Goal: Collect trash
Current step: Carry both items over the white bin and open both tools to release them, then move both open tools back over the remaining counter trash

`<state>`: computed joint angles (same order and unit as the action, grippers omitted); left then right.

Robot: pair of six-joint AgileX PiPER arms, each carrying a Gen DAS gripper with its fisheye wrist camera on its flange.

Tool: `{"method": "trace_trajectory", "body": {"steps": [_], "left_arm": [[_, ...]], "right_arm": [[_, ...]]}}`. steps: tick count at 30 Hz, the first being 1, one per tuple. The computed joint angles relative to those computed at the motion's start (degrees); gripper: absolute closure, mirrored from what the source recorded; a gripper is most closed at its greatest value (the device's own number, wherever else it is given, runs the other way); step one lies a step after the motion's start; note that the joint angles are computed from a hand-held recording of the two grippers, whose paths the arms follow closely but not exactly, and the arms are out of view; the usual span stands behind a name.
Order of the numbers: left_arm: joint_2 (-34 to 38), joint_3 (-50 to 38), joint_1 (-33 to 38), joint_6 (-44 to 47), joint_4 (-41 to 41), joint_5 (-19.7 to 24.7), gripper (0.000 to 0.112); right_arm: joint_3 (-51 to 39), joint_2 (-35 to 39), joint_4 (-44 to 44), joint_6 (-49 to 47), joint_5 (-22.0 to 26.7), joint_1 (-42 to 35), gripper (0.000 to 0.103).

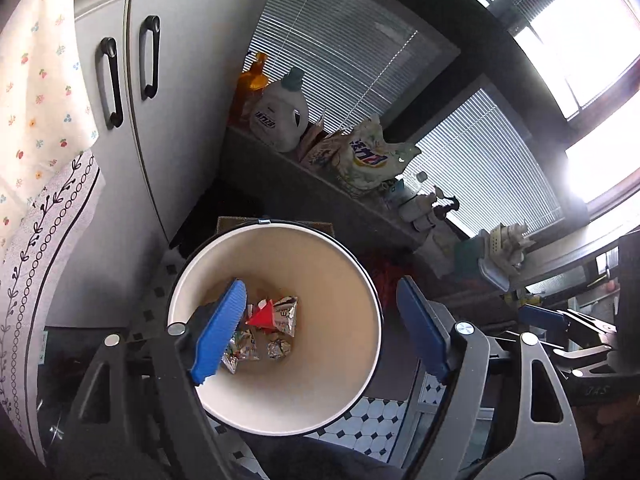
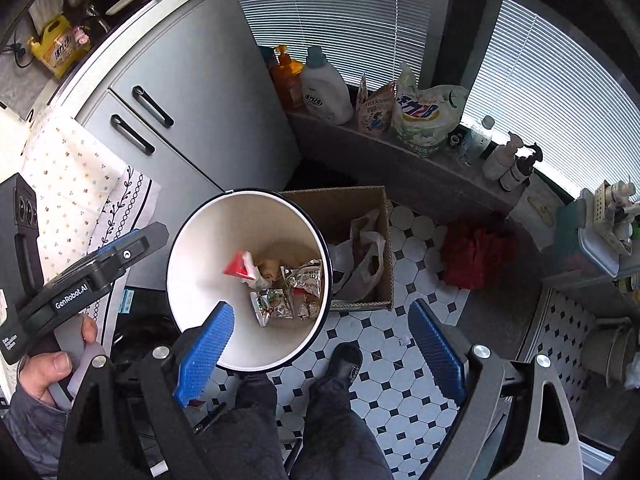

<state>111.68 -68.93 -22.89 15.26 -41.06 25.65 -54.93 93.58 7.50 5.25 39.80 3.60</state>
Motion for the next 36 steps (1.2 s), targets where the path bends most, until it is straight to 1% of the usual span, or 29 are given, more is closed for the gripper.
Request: {"method": "trace_trajectory", "body": {"steps": [1,2,4,6,12,17,22,27,32,36], "left_arm": [[-0.7,-0.2,0.4,-1.6,2.0,0.6,0.027],[-1.4,-0.5,0.9,-3.5,4.2,1.3,0.026],[-3.7,0.1,2.4,-5.0,6.7,2.4,0.020],[-6.3,0.9,4.0,-6.8,10.0,3.7,0.018],[-15.0,3.1,10.1,-8.6,17.3,8.1,0.016],[-22.7,5.1,16.3,-9.4,19.7,10.8,0.015],[-29.6,7.2,24.8,-5.8,18.2,14.1,0.015],[-34.6,8.6,36.1,1.3,15.1,17.4,0.015],[-37.0,9.3,48.5,8.6,10.6,20.3,0.015],[-37.0,9.1,58.9,14.4,6.5,22.6,0.015]], "right_arm": [[0.0,-0.3,0.2,0.4,0.0,0.3,0.016],[0.0,-0.5,0.4,0.8,0.0,0.5,0.016],[-0.4,-0.8,1.1,1.9,0.0,1.3,0.015],[-1.2,-1.0,1.5,3.4,0.1,2.4,0.014],[-6.4,-0.7,1.0,8.2,1.5,7.8,0.011],[-13.4,0.7,-0.7,11.9,2.9,13.8,0.008],[-22.1,4.1,-3.5,15.4,4.4,20.0,0.008],[-31.6,8.7,-4.7,17.1,7.0,25.4,0.008],[-41.5,13.8,-5.7,17.7,10.5,30.0,0.008],[-51.1,18.9,-6.4,17.8,14.1,33.4,0.008]]}}
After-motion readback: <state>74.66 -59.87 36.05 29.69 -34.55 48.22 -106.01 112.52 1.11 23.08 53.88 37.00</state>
